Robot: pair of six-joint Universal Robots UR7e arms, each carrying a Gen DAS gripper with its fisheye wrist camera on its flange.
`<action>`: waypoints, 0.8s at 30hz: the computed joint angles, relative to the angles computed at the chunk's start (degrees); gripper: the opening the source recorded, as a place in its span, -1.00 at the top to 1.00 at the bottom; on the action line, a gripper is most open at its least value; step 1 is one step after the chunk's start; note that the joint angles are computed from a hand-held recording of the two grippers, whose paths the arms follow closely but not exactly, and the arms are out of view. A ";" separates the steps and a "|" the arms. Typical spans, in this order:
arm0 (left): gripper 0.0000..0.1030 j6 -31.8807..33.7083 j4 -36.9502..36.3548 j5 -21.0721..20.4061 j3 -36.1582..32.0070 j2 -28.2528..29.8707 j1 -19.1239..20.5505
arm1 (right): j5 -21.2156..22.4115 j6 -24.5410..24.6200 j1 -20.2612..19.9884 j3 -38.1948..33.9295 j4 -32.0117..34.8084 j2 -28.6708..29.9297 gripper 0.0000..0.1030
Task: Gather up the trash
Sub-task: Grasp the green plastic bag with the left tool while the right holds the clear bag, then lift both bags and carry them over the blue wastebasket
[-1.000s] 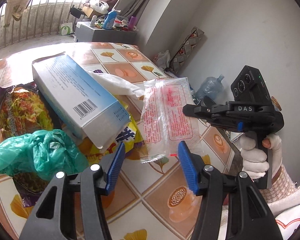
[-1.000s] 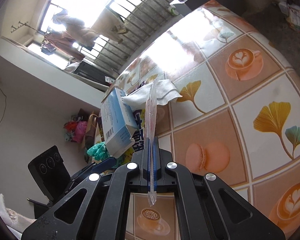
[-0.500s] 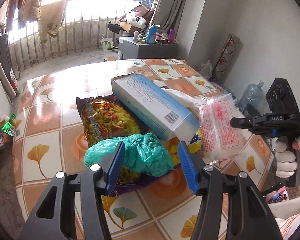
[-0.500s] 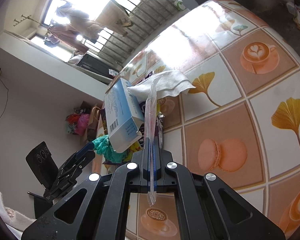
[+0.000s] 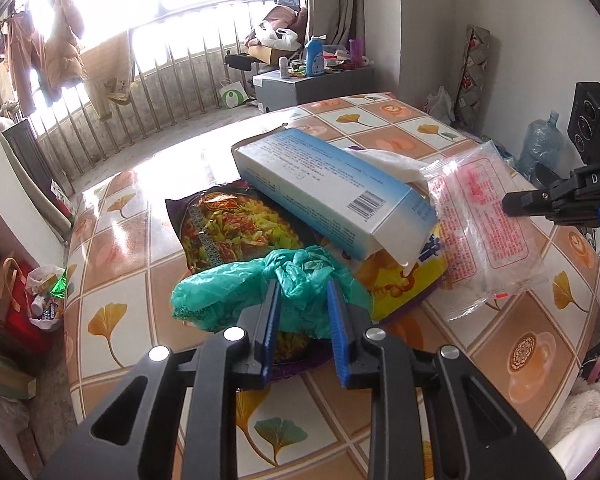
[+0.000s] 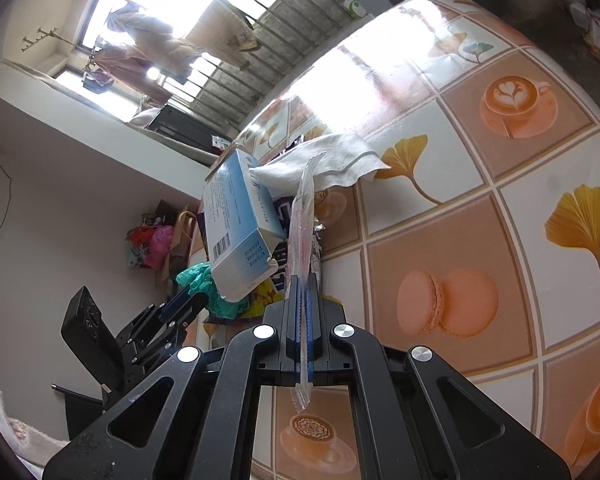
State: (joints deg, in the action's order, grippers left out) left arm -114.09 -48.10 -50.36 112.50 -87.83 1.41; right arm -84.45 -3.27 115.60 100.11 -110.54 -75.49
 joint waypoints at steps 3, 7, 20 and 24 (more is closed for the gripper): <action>0.66 -0.11 0.28 0.05 -0.07 -0.01 -0.39 | -0.04 -0.04 0.01 -0.06 0.04 0.01 0.99; 0.75 -2.45 2.37 0.15 -0.74 0.17 -1.52 | 0.13 -0.02 -0.03 -0.07 0.02 0.02 0.99; 0.80 -10.87 10.18 3.35 -5.64 1.47 -5.68 | 3.00 -1.67 -1.50 0.98 -1.00 -2.40 0.99; 0.80 -10.20 10.52 8.34 -7.39 2.29 -6.75 | 4.84 -1.50 -2.47 1.81 -1.72 -4.51 0.99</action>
State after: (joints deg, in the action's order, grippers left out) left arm -124.29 -37.58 -42.02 105.11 -85.55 -5.34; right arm -79.61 -4.77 113.13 101.92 -112.27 -79.99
